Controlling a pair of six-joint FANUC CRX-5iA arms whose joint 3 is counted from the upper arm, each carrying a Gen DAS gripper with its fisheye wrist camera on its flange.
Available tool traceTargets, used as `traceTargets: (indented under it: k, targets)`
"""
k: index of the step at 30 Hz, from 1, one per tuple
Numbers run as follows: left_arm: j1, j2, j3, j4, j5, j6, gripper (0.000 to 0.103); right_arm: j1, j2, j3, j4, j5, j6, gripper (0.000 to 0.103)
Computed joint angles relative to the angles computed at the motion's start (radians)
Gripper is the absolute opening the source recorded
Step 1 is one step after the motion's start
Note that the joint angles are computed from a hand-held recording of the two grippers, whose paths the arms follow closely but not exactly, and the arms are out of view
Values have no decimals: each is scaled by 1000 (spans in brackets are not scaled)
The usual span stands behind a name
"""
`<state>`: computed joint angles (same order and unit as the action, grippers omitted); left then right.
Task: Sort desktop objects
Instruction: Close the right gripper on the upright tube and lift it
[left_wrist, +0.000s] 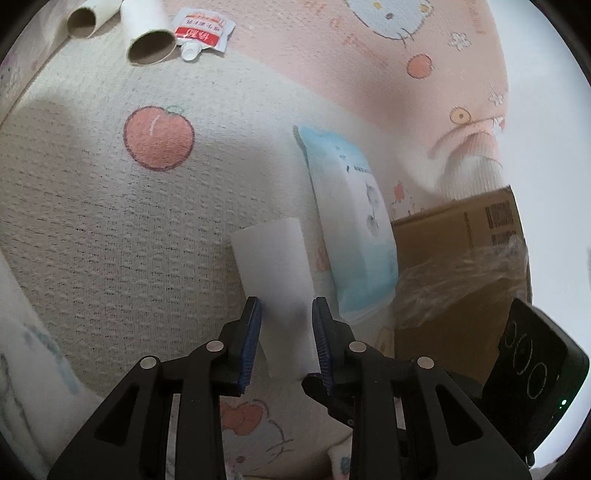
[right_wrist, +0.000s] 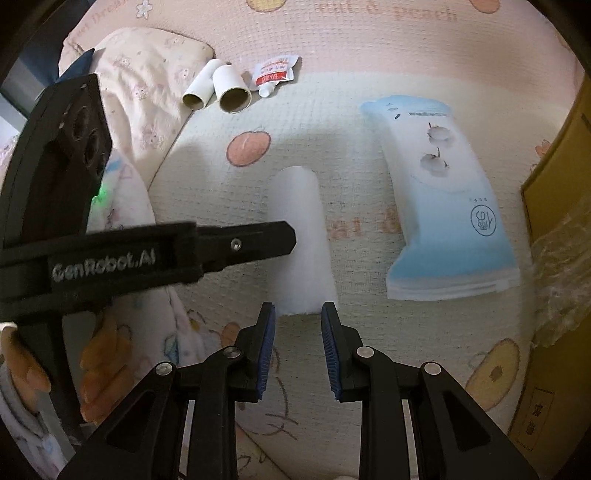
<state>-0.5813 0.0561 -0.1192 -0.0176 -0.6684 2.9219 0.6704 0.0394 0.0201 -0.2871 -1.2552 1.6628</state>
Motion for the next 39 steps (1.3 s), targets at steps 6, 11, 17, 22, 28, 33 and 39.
traceTargets:
  k: [6, 11, 17, 22, 28, 33, 39]
  targets:
    - [8, -19, -25, -3, 43, 11, 41, -34, 9, 28, -19, -3, -26, 22]
    - [31, -23, -67, 57, 100, -9, 47, -34, 48, 65, -27, -22, -10, 38]
    - [61, -33, -131, 132, 181, -22, 47, -7, 93, 85, -6, -45, -13, 39]
    - [72, -20, -161, 225, 214, -98, 47, -15, 122, 111, -30, -48, -31, 40]
    - [67, -9, -152, 225, 214, -105, 46, -58, 162, 150, -111, -77, -81, 40]
    - [57, 0, -115, 186, 175, -96, 46, -57, 137, 122, -123, -48, -82, 41]
    - [19, -3, -22, 43, 95, -35, 46, -60, 89, 96, -132, -32, -79, 41]
